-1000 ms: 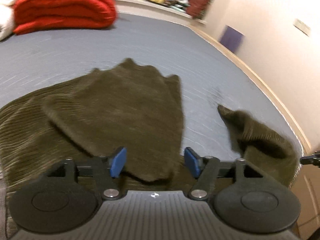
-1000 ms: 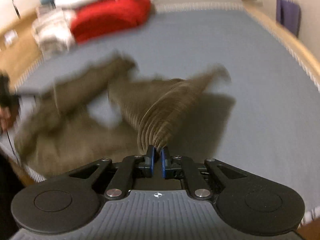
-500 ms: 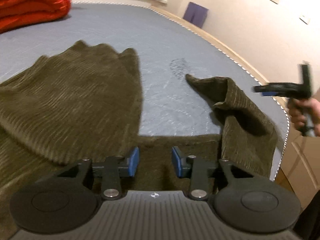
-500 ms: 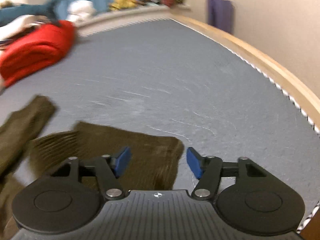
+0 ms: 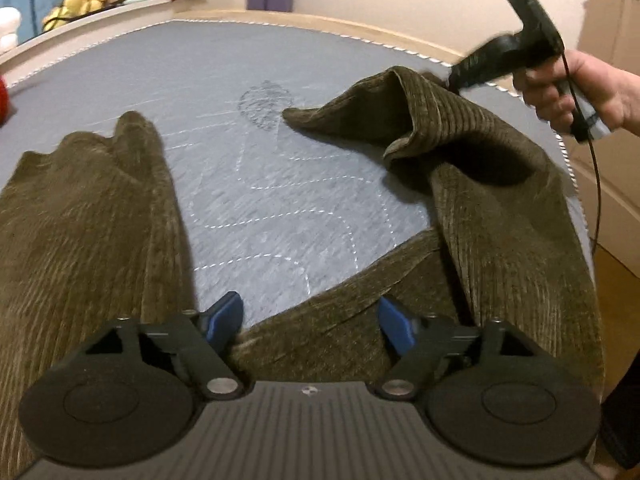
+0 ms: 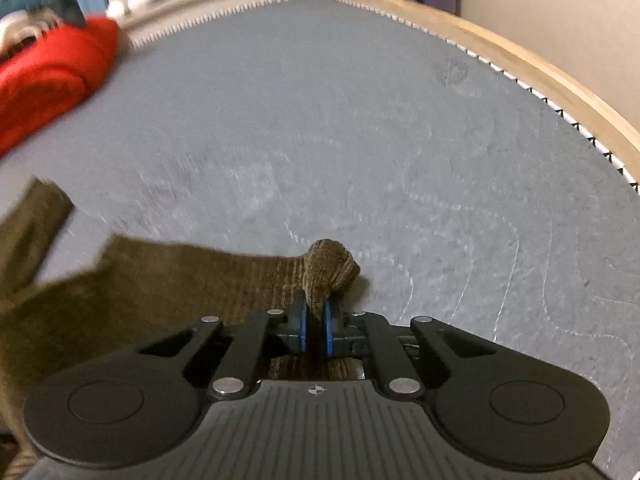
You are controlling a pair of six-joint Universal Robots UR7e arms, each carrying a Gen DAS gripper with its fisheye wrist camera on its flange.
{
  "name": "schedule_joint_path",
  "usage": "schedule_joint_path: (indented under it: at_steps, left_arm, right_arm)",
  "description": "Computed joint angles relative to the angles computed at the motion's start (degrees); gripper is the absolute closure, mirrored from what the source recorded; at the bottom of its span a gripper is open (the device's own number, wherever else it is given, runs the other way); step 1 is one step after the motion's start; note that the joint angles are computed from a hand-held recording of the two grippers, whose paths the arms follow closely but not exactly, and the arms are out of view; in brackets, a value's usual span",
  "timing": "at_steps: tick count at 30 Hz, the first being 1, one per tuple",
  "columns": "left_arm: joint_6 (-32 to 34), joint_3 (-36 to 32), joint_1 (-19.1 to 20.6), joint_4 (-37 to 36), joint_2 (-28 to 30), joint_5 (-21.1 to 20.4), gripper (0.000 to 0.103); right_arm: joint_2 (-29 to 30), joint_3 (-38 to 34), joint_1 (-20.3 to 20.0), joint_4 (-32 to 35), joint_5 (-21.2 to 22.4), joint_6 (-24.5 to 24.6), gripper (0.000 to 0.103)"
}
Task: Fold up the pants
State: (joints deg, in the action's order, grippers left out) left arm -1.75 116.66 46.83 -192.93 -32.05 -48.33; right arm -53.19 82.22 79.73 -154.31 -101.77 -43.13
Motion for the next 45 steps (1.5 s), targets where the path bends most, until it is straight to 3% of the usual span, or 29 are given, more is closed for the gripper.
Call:
schedule_joint_path:
  at_steps: [1,2,4,6,8,10,12,13,15,17,22,25,28,29,30,32,34,35,36,40,42,45]
  left_arm:
    - [2.5,0.07,0.34,-0.64,-0.16,-1.62,0.04]
    - [4.29,-0.02,0.93,-0.36,-0.78,-4.38,0.073]
    - [6.4,-0.66,1.1,1.41,-1.52,-5.76,0.095]
    - [8.08,-1.22,0.4,-2.38,-0.17,-2.82,0.097]
    - [7.17,-2.85,-0.1,-7.49,2.4,3.89,0.097]
    - [4.17,-4.75,0.35,-10.34,4.2,9.21,0.097]
    - [0.67,-5.19,1.47,-6.63,3.46,7.31,0.092]
    - [1.26,-5.76,1.27,-5.51,4.17,8.33,0.083]
    - [3.64,-6.25,0.09,-6.49,5.88,11.63,0.074]
    - [3.24,-6.27,-0.68,-6.28,6.04,13.39,0.063]
    - [2.53,-5.33,-2.14,-9.33,5.28,12.57,0.036]
    - [1.81,-1.96,-4.3,-9.01,2.92,7.18,0.035]
    - [3.39,1.55,-4.86,-8.63,0.47,-4.41,0.035]
    - [3.74,2.67,-4.97,-7.47,-0.31,-8.28,0.036]
    - [4.46,3.58,-5.04,-6.29,-0.74,-11.46,0.042]
    - [5.49,5.17,-5.7,-0.99,-1.37,-14.97,0.064]
    - [6.47,7.24,-6.78,-0.36,-0.68,-14.71,0.087]
    - [5.66,8.02,-6.59,-0.83,-1.17,-16.04,0.095]
    - [3.21,8.42,-6.05,1.08,-2.61,-17.45,0.097]
    - [-2.68,12.35,-8.03,4.3,-7.32,-14.96,0.096]
    - [-7.97,15.65,-9.99,0.47,-9.6,-10.39,0.096]
    - [-19.59,21.21,-14.26,-3.1,-14.75,1.56,0.085]
  right_arm:
    - [-1.1,-0.4,-0.27,1.18,2.0,0.71,0.095]
    - [-2.2,-0.5,-0.71,1.77,4.54,1.85,0.095]
    - [-4.44,-0.59,-1.58,1.79,9.93,4.82,0.096]
    - [-6.65,0.59,-2.86,-4.28,15.24,8.04,0.096]
    - [-7.33,1.37,-4.3,-15.76,15.1,15.66,0.096]
    - [-6.64,0.3,-5.86,-21.28,9.17,24.84,0.096]
    - [-5.58,-1.91,-7.4,-18.03,2.28,29.43,0.096]
    - [-4.99,-3.01,-8.25,-15.1,-0.25,30.93,0.096]
    - [-3.85,-4.22,-9.12,-12.42,-4.95,32.08,0.096]
    - [-3.73,-4.05,-9.68,-12.13,-7.17,32.54,0.096]
    - [-4.58,-3.58,-9.78,-10.63,-11.91,40.28,0.096]
    - [-5.66,-1.76,-9.29,-11.73,-12.35,38.02,0.093]
    - [-6.73,0.18,-8.98,-18.64,-10.16,31.91,0.075]
    - [-6.62,0.93,-8.64,-23.13,-10.32,28.87,0.061]
    - [-6.6,1.36,-8.43,-25.71,-10.42,26.59,0.051]
    - [-6.62,1.64,-8.34,-27.64,-10.56,23.61,0.052]
    - [-6.87,1.53,-8.47,-26.83,-10.86,24.57,0.052]
    - [-7.17,1.61,-8.54,-26.14,-10.64,25.77,0.052]
    - [-7.59,1.81,-8.59,-25.37,-10.1,27.01,0.052]
    - [-8.39,2.77,-7.76,-25.24,-6.96,26.07,0.052]
    - [-9.33,4.63,-6.72,-25.71,-4.23,24.22,0.052]
    - [-11.13,8.31,-4.58,-26.13,1.16,21.29,0.052]
